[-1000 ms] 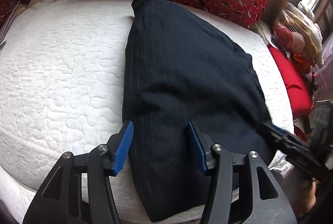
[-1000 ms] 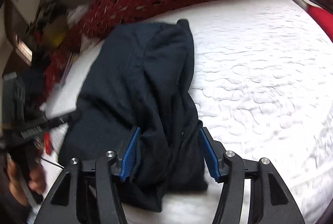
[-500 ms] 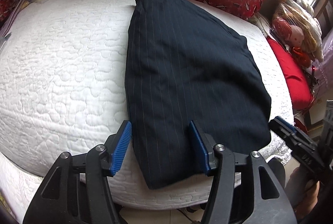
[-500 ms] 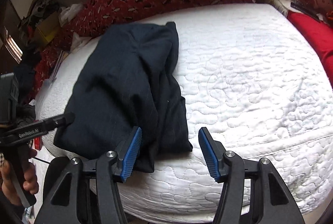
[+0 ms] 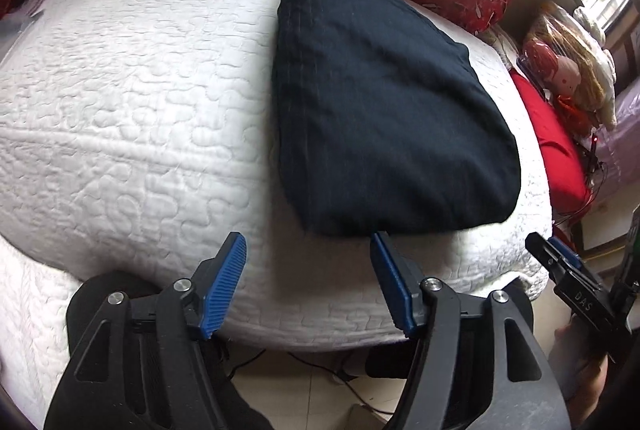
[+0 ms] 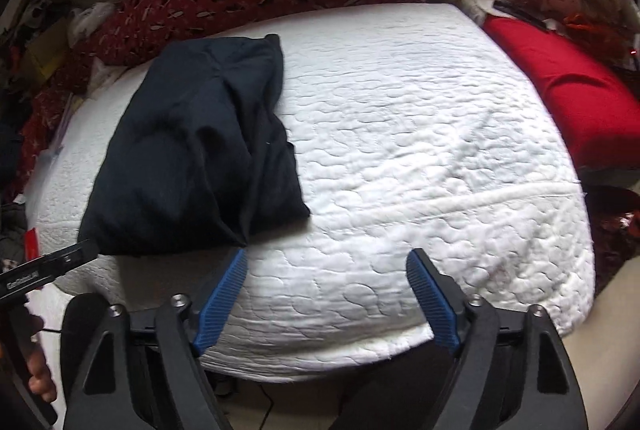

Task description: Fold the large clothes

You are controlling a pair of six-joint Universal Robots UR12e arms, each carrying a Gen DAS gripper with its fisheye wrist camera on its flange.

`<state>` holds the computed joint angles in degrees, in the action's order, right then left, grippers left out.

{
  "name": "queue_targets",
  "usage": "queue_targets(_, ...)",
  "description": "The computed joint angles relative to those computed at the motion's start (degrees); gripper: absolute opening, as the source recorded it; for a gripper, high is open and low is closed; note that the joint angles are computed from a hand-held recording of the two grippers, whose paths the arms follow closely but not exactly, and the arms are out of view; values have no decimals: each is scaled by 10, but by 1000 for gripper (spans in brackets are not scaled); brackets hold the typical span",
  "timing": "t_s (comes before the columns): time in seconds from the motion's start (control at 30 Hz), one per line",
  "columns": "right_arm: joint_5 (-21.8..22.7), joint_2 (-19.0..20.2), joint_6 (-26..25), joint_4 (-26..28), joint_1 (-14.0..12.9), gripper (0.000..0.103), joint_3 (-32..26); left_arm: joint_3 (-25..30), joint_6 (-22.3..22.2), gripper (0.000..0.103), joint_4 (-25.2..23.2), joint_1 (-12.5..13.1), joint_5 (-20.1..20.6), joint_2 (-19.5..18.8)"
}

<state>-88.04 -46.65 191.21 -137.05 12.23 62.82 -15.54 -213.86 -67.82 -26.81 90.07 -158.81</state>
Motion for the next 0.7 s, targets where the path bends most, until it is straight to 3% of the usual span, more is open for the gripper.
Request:
queue_targets(0.07,-26,-7,-18,-7,6,85,11,-43,11,64,22,-5,13,22)
queue_targets(0.2,-43,-9,-68,-2,16,88,10,-52,36,64,28,-14,60,26)
queue_targets(0.5,-59,-24,-78,-52,22,88,37,-87,46,64,74,-31,115,38)
queue_targets(0.7,-49,-32,-72,-75,20,88,55,-103,41,66,98,-39,120,44)
